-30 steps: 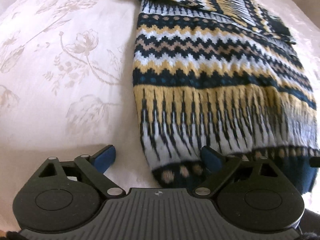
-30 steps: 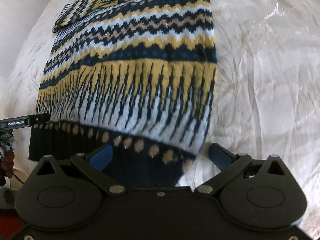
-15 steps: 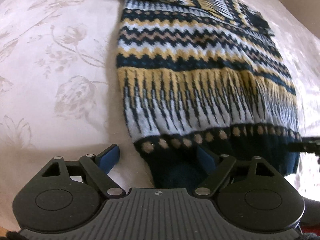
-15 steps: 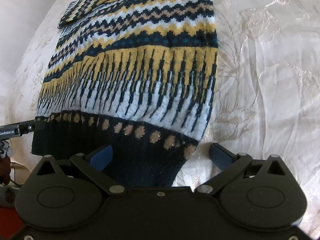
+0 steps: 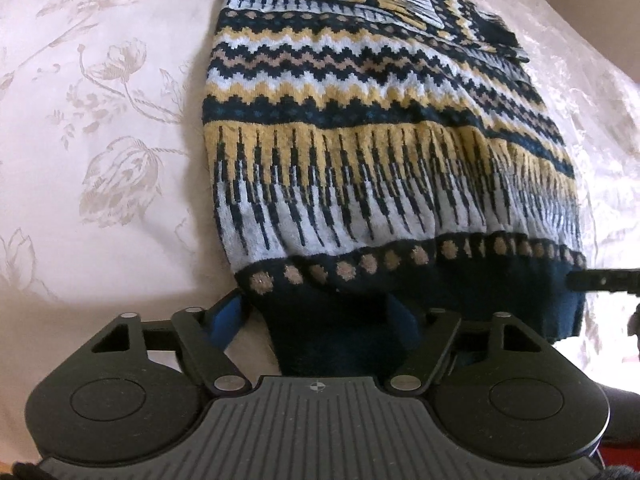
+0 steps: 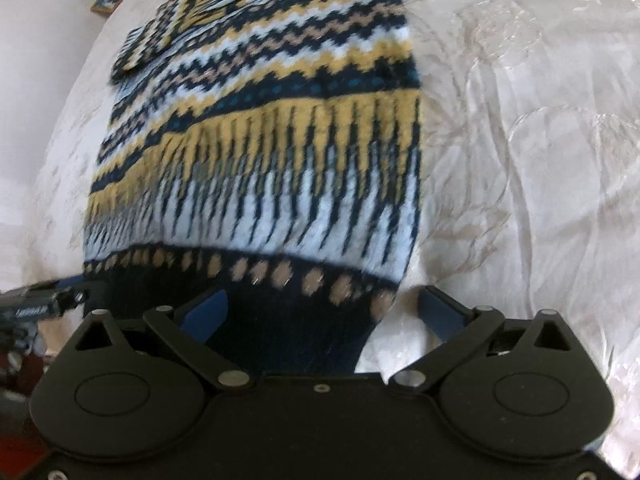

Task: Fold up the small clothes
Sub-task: 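Close both tools on the navy ribbed hem, then lift the hem with both tools and fold it up toward the collar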

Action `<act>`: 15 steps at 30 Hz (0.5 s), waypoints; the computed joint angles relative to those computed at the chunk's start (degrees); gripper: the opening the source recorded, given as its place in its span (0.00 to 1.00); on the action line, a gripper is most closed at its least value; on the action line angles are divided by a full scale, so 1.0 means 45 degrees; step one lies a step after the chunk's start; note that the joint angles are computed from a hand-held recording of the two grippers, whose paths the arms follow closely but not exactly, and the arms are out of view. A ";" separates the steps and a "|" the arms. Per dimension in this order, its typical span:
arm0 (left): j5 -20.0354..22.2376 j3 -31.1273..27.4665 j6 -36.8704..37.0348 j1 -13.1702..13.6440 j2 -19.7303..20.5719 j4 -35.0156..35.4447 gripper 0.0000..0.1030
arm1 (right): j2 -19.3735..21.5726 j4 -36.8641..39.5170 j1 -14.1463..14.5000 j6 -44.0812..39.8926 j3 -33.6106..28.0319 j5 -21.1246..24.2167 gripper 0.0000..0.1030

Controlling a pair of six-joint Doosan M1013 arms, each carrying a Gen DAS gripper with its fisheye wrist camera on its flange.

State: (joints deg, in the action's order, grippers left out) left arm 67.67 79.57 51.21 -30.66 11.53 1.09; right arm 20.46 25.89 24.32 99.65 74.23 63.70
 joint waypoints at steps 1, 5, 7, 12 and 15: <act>-0.0043 0.0033 -0.0039 0.0003 -0.0028 -0.0050 0.66 | -0.0070 -0.0046 0.0013 -0.0043 0.0063 -0.0012 0.90; -0.0250 0.0152 -0.0231 0.0021 -0.0118 -0.0243 0.59 | -0.0287 0.0031 -0.0072 0.0148 0.0324 -0.0082 0.73; -0.0402 0.0229 -0.0396 0.0046 -0.0163 -0.0400 0.53 | -0.0336 0.0162 -0.0129 0.0361 0.0401 -0.0121 0.59; -0.0574 0.0316 -0.0696 0.0077 -0.0235 -0.0525 0.31 | -0.0286 0.0953 -0.0252 0.0075 0.0432 0.0080 0.38; -0.0973 0.0495 -0.1012 0.0204 -0.0390 -0.0911 0.14 | -0.0170 0.1303 -0.0255 -0.0063 0.0257 0.0335 0.13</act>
State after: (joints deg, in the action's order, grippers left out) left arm 63.29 81.79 46.65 -29.74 9.77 -3.01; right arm 19.70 31.76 23.17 99.37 75.39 65.21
